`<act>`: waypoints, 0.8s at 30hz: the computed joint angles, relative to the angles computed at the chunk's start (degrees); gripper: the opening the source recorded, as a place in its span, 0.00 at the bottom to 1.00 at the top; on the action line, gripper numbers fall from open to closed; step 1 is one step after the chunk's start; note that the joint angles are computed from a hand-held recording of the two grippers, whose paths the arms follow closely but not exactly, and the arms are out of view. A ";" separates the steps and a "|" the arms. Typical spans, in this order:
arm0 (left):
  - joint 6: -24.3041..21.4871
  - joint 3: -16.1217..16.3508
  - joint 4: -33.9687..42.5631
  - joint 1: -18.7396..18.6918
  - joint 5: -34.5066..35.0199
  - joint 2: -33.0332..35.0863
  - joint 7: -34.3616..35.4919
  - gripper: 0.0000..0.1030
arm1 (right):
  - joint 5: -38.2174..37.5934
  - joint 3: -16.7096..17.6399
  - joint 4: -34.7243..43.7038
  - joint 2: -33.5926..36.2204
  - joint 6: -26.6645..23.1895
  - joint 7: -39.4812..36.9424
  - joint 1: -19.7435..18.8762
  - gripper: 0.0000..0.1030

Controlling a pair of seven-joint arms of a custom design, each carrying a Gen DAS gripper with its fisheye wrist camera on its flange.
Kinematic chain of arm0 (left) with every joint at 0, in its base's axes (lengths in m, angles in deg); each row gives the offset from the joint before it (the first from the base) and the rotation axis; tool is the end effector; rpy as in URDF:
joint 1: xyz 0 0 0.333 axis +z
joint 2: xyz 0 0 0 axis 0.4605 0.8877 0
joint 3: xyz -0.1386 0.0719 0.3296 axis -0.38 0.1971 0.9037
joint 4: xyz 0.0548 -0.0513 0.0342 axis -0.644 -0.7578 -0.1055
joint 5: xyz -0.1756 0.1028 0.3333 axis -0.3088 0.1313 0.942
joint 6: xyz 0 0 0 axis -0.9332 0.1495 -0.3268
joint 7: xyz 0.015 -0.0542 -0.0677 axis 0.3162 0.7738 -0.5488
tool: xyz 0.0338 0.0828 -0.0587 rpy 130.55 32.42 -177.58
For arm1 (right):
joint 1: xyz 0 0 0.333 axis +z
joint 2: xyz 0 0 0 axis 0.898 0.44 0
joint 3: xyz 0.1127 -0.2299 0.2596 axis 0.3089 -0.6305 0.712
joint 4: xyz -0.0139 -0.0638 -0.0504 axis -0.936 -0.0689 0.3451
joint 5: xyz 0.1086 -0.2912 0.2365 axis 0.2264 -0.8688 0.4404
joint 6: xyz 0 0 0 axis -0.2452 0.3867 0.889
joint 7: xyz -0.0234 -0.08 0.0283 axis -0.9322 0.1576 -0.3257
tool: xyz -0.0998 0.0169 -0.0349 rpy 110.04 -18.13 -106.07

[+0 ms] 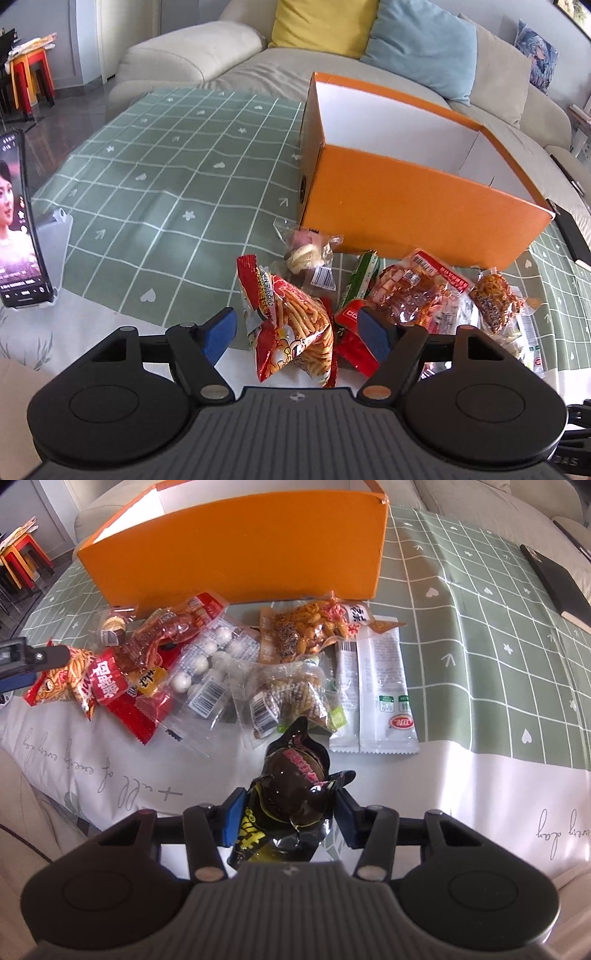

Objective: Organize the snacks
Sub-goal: 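Grasp the red stick-snack bag with the left tool while the right tool grasps the dark chocolate snack, then carry both snacks over the orange box and open both tools to drop them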

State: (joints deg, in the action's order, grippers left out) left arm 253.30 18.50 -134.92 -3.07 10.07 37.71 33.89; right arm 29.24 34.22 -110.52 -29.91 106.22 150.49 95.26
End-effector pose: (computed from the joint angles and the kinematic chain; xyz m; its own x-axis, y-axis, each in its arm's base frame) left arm 0.4914 -0.1503 0.3293 0.0740 -0.9843 0.1603 -0.7904 -0.1560 -0.5923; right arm 0.4382 0.3567 0.3182 0.0934 -0.9889 -0.1156 -0.9294 -0.0450 -0.3662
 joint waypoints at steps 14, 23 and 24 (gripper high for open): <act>-1.34 -9.58 -0.19 13.08 12.06 1.83 -10.75 0.55 | -3.25 0.16 -1.30 -4.08 -0.06 2.67 -0.21 0.48; 2.76 -7.88 -2.77 10.36 13.12 0.19 -12.29 0.44 | -6.80 -0.63 -0.51 -4.12 0.59 5.36 -0.17 0.47; 3.05 -8.41 -3.12 10.75 13.13 -0.33 -12.37 0.44 | -7.79 -0.93 -0.38 -4.24 0.68 6.15 -0.02 0.47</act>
State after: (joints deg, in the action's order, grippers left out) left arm 256.35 10.09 -138.04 7.67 23.20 37.38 21.52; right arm 21.45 33.29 -110.90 -34.14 106.90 156.64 95.24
